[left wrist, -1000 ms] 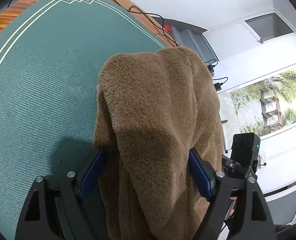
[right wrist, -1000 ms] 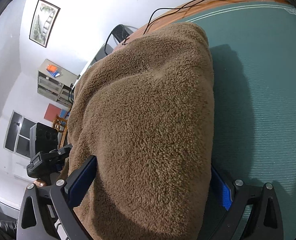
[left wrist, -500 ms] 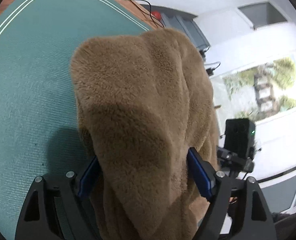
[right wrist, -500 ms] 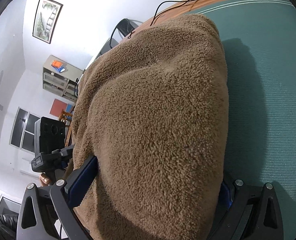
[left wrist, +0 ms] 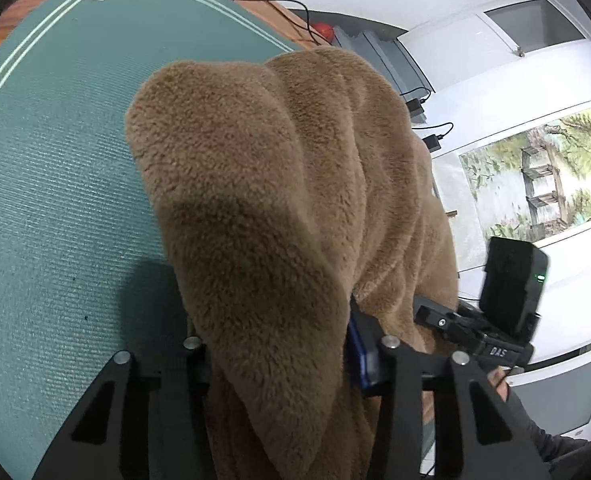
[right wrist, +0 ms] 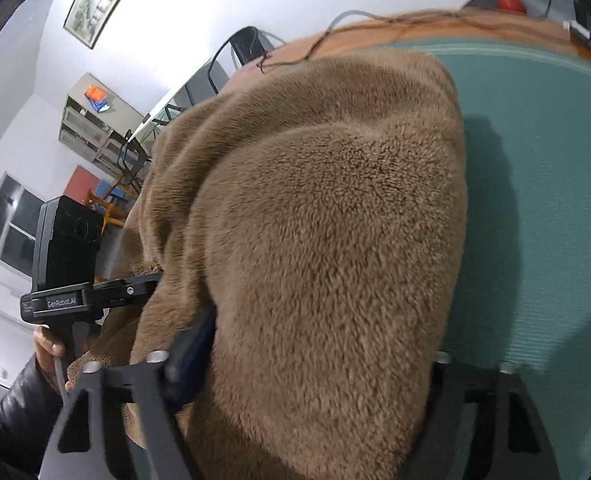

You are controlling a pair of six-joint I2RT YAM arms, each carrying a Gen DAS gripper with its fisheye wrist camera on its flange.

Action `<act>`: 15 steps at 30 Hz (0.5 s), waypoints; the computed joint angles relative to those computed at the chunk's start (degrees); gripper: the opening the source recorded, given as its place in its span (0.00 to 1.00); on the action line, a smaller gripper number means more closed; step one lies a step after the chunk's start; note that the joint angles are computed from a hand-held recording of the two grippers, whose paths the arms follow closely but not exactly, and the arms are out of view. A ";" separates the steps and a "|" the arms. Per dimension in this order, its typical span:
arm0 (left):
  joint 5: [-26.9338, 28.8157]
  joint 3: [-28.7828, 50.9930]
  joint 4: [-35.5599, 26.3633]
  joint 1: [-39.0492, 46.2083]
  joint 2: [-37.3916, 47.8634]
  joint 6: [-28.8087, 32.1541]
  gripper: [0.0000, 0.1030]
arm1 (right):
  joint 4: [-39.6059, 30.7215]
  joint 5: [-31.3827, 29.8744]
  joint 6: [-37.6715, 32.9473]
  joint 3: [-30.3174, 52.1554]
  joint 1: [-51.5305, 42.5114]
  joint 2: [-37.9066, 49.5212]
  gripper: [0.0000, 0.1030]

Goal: Fold clothes
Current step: 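Lift the bundle with both grippers and carry it toward the table corner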

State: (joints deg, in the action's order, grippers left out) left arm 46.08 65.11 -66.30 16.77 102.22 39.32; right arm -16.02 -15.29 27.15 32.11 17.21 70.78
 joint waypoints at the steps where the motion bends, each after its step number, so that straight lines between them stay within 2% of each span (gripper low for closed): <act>1: -0.05 -0.77 0.26 -0.03 -1.26 -0.31 0.45 | -0.83 1.28 0.20 0.27 0.93 -1.11 0.63; 4: 0.19 -2.40 -0.31 -0.02 -4.83 -0.26 0.42 | -3.15 4.90 1.02 0.91 3.63 -4.43 0.56; 9: 1.31 -4.56 -4.20 -1.51 -10.93 1.16 0.41 | -8.73 10.62 3.18 1.15 7.42 -11.76 0.56; 13: 2.94 -6.38 -7.84 -4.27 -17.63 0.97 0.41 | -19.89 12.96 4.18 1.91 7.49 -23.82 0.56; 15: 4.11 -7.98 -9.14 -7.41 -22.75 -1.31 0.41 | -25.29 15.20 5.88 2.84 8.99 -29.25 0.56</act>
State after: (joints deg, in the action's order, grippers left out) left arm 50.19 57.13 -75.45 9.36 79.47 38.01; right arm -41.30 -0.08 33.03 34.96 26.20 41.53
